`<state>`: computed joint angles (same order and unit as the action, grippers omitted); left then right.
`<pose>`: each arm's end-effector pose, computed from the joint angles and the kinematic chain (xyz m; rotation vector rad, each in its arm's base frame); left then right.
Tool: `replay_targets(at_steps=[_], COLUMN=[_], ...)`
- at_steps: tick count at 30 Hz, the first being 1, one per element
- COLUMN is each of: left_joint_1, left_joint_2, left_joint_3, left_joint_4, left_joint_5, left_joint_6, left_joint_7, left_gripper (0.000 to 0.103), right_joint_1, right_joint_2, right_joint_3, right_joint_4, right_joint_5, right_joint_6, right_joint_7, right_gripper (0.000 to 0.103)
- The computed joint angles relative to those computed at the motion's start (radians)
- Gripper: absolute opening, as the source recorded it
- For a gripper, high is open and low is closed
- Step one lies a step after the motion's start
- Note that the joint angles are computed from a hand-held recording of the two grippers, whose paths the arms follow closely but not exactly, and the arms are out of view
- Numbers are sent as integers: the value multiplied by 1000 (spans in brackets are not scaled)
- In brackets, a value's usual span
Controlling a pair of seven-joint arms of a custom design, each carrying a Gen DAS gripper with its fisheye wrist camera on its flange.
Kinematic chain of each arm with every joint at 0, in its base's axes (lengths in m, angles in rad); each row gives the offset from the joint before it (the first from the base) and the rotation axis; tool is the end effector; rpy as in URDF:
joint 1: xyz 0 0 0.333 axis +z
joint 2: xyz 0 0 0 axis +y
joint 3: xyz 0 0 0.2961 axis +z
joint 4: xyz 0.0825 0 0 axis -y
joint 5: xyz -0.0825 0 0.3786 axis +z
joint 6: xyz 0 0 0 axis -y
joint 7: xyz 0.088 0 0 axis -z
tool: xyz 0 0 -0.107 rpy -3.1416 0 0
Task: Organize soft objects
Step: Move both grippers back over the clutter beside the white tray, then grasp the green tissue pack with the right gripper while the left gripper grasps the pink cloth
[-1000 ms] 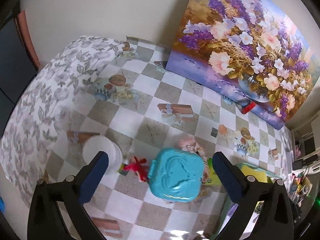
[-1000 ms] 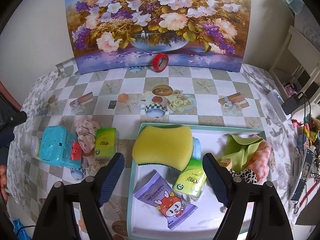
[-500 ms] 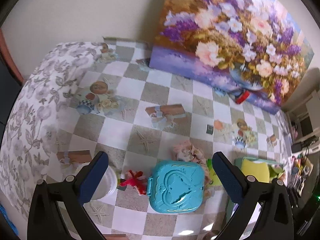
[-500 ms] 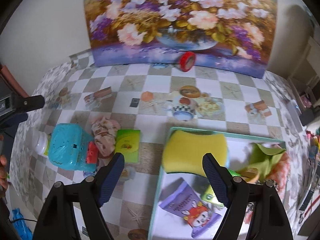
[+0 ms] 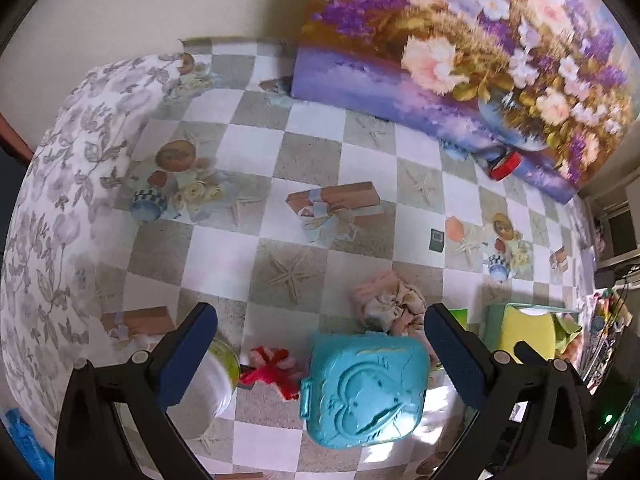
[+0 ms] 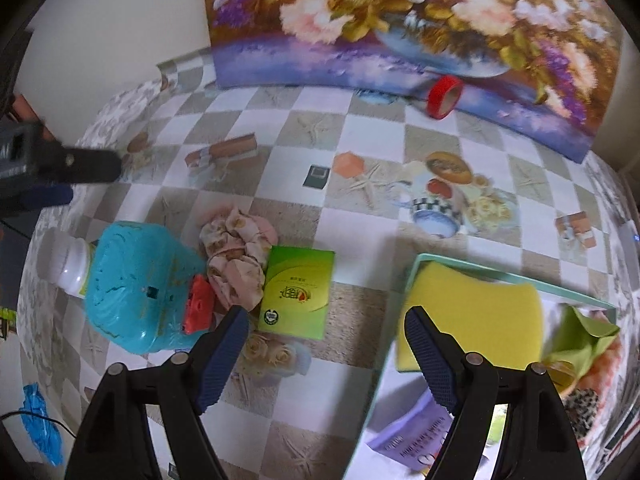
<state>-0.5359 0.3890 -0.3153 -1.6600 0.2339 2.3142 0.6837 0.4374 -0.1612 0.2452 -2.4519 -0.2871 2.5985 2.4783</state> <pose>0.4655 -0.4886 0.4057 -2.0948 2.2216 -0.4505 0.3758 0.3129 0.3724 -2.0009 1.9968 -0.3147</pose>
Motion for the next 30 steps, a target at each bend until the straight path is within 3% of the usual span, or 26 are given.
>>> replay_targets(at_steps=[4, 14, 20, 22, 23, 30], left_joint_1=[-3, -2, 8, 2, -2, -56], left_joint_2=[102, 208, 240, 254, 262, 374], left_joint_3=[-5, 0, -9, -6, -6, 12], left_joint_4=[132, 235, 260, 281, 294, 484], left_joint_5=[-36, -102, -147, -146, -146, -121], left_joint_6=[-109, -165, -167, -181, -190, -327], left_joint_7=[49, 105, 131, 138, 143, 175], left_gripper=[103, 103, 103, 103, 103, 100], right_joint_1=[8, 37, 48, 50, 50, 43], right_joint_2=[51, 145, 165, 168, 168, 150], right_joint_3=[-11, -48, -65, -68, -69, -75], right_joint_4=[24, 65, 68, 66, 63, 38], right_joint_5=[19, 67, 93, 105, 126, 140], right_joint_6=[10, 33, 39, 46, 54, 77], right_joint_7=[-34, -112, -151, -163, -179, -170], right_gripper=[83, 78, 70, 62, 52, 50])
